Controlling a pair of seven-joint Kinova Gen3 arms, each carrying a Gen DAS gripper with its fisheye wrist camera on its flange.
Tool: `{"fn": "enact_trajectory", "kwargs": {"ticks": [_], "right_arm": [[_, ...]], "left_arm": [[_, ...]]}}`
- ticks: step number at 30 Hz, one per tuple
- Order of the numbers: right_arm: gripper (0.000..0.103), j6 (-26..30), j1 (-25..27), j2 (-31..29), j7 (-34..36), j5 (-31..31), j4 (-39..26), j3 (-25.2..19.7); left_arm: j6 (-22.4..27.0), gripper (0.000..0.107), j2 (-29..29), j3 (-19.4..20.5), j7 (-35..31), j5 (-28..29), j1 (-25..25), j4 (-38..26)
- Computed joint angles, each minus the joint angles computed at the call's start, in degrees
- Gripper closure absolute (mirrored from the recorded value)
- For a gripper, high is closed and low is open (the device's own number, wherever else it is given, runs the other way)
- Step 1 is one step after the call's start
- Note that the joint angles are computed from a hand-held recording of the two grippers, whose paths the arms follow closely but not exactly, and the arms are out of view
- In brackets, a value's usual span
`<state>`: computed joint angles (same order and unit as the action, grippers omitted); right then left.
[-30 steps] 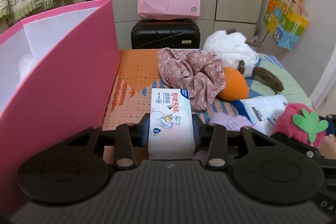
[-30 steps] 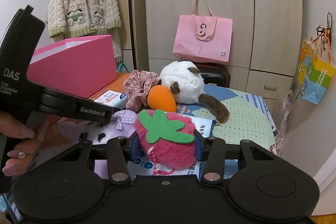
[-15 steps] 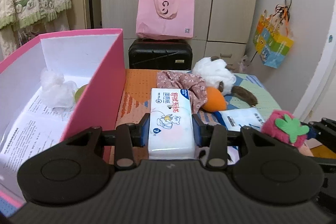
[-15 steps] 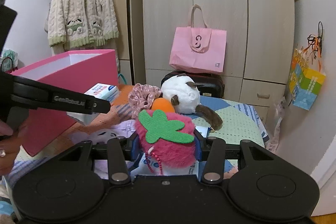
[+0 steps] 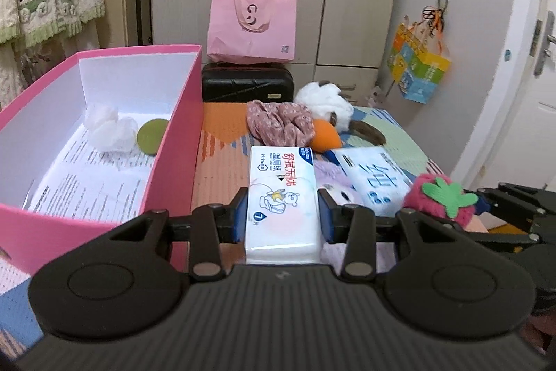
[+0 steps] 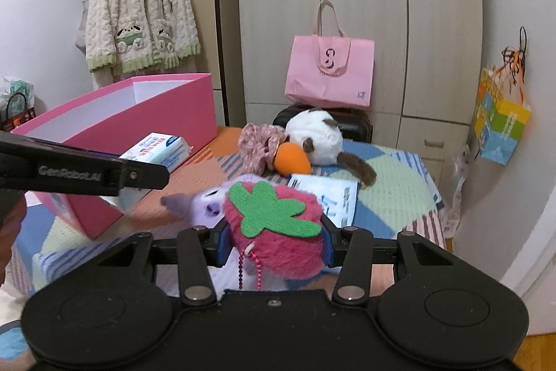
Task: Organize soft objects
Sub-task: 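Carry the wipes pack with the left tool while the right tool carries the strawberry into the box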
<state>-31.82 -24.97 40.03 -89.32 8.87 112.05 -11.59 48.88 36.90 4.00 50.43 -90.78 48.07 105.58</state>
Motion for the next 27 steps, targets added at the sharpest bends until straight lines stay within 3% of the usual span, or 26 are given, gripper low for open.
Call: {"fn": "enact_trajectory", "kwargs": {"ticks": [5, 16, 19, 27], "right_arm": [[0.050, 1.83, 2.28, -1.54, -2.30, 3.06, 1.91, -2.32], [0.050, 7.95, 7.99, -3.11, -8.50, 13.59, 4.51, -9.43], [0.050, 9.05, 10.55, -3.01, -10.68, 18.09, 4.49, -12.86], [0.050, 15.59, 15.80, -2.28, -17.19, 29.53, 1.84, -22.37]], "left_arm": [[0.87, 0.069, -1.11, 0.96, -0.16, 0.65, 1.38, 2.00], [0.56, 0.069, -4.75, 4.84, 7.89, -0.66, 1.60, 11.41], [1.97, 0.069, -4.64, 5.76, 8.57, 1.35, 2.09, 12.50], [-1.86, 0.069, -9.31, 8.56, 17.43, -2.11, 0.14, 20.35]]}}
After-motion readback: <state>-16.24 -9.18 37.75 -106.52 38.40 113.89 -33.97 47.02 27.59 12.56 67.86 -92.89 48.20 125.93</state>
